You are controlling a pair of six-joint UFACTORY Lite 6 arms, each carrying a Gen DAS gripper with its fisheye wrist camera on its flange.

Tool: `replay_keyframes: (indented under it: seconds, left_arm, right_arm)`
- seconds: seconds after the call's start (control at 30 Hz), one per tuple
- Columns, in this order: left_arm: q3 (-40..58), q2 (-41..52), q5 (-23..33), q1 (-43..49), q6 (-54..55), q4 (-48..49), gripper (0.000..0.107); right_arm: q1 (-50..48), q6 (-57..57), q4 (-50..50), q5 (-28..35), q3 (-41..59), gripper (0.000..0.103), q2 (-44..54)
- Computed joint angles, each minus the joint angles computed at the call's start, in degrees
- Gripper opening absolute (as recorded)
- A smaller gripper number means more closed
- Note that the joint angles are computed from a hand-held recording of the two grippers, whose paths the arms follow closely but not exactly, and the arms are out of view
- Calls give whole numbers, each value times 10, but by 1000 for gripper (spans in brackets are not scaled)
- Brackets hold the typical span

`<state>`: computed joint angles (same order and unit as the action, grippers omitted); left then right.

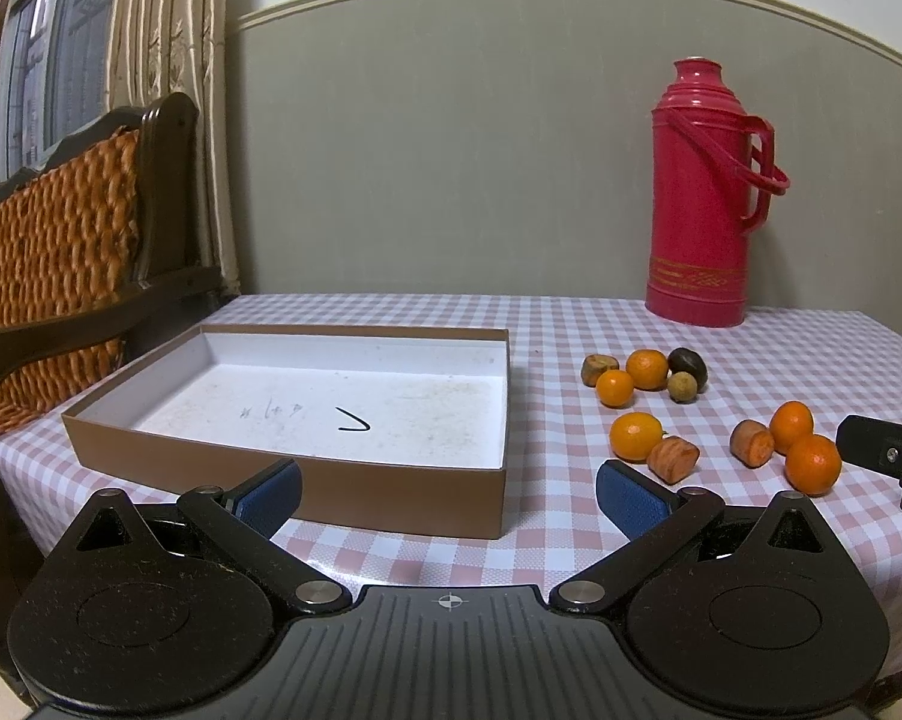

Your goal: Organize fruits

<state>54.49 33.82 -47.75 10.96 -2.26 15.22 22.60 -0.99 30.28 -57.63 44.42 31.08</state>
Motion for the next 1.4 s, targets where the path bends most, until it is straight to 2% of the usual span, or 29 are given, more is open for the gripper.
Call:
replay_keyframes:
  seconds: [0.83,1.23,1.3,1.4]
  left_arm:
    - [-4,3,-6,-14,14,-12,103]
    - [8,13,-7,-29,-14,37,103]
    - [16,19,-2,-36,-17,45,103]
    - [30,29,6,-49,-19,49,103]
  right_arm:
    - [2,1,0,3,2,97,5]
    - [-24,16,-8,17,0,97,5]
    - [-31,21,-12,17,3,95,9]
    - [-46,38,-31,37,15,88,14]
